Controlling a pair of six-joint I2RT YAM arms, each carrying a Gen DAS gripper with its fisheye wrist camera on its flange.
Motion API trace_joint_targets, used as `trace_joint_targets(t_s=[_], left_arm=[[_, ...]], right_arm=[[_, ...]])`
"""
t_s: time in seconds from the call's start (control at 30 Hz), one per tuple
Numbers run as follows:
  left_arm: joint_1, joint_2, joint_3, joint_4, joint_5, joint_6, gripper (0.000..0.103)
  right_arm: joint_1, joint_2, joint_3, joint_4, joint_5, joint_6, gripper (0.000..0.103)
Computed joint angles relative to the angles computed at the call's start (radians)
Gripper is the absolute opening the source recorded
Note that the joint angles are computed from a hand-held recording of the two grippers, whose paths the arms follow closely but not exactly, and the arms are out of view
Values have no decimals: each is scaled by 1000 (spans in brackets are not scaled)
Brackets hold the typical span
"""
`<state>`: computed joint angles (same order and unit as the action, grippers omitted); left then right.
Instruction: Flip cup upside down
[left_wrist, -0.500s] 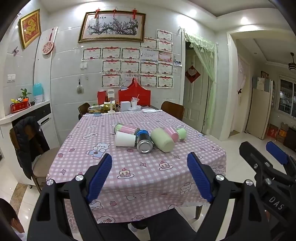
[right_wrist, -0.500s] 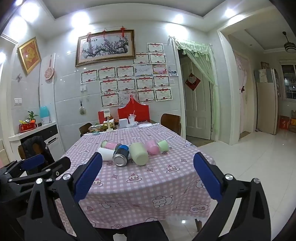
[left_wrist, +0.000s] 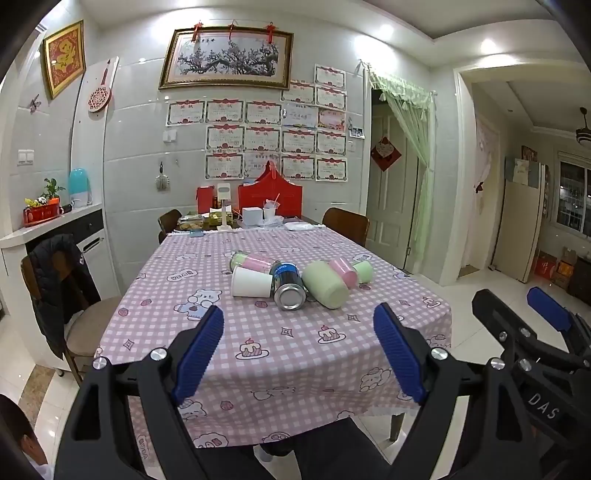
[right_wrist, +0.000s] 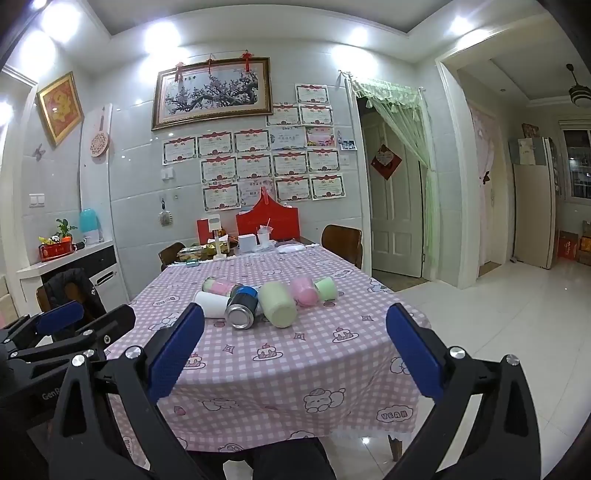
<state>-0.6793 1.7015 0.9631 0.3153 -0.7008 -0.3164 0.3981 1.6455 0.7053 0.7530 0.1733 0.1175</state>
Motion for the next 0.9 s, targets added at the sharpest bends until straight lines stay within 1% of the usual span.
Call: trace_joint_targets(t_s=[0.07,0.27,0.4,0.73,0.9], left_arm=[[7,1,21,-30,16,-13,82],[12,5,21,-26,18,-12,82],[16,15,36,-43,21,-19,82],[27,32,37,-33,35,-20,82],[32,35,35,-26,35,-16,82]], right_arm=[[4,7,0,5,6,1,95],[9,-4,-3,-9,6,8,95],[11,3,4,-15,10,10,95],[9,-4,13,-43,9,12,95],[9,0,12,-35,8,11,95]])
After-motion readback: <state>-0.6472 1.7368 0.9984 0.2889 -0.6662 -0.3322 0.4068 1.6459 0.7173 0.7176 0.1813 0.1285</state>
